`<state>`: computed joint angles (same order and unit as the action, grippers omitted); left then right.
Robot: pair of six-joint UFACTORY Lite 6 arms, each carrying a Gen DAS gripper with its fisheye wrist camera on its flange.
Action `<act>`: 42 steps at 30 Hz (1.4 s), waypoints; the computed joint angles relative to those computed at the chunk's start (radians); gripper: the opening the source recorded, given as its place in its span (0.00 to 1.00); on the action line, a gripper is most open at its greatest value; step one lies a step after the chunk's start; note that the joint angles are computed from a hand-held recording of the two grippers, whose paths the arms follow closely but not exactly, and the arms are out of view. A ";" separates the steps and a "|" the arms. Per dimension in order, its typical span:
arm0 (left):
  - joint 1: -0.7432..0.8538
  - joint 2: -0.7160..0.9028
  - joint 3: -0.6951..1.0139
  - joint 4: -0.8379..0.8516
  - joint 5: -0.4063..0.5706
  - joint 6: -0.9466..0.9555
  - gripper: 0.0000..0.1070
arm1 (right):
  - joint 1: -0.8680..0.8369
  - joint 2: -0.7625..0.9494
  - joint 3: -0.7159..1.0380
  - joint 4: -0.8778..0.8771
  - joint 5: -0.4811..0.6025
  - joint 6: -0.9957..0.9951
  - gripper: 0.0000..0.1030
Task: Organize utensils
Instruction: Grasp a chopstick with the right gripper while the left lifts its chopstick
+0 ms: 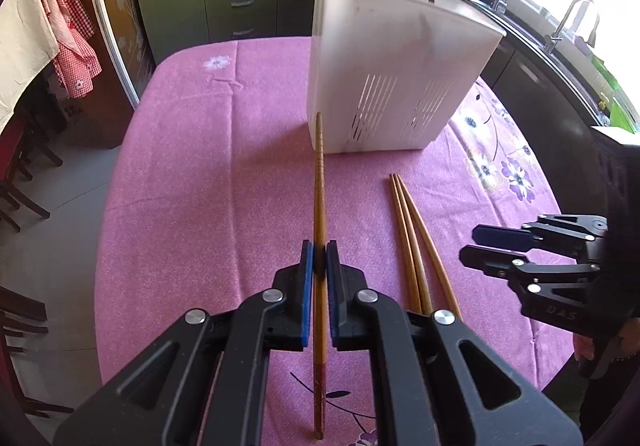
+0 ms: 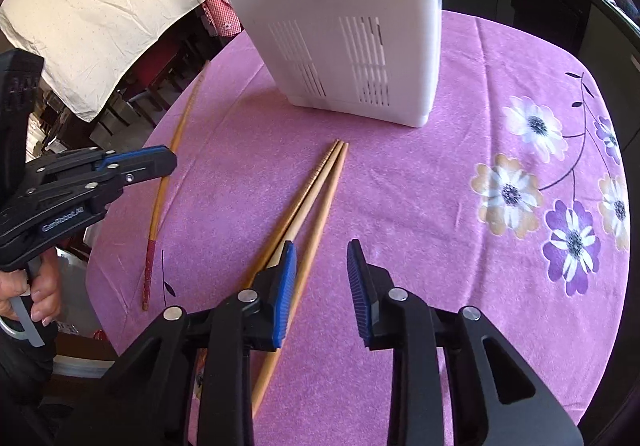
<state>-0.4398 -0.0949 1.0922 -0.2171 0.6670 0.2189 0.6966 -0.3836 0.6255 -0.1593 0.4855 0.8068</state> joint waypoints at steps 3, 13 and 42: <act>0.021 -0.062 -0.024 -0.030 0.002 0.033 0.06 | -0.020 0.092 0.071 0.034 0.013 -0.060 0.18; 0.114 -0.204 -0.080 -0.152 0.028 0.179 0.06 | -0.020 0.327 0.257 0.039 0.068 -0.089 0.12; 0.083 -0.356 -0.167 -0.152 0.004 0.208 0.06 | 0.174 0.303 0.342 -0.387 0.194 0.391 0.07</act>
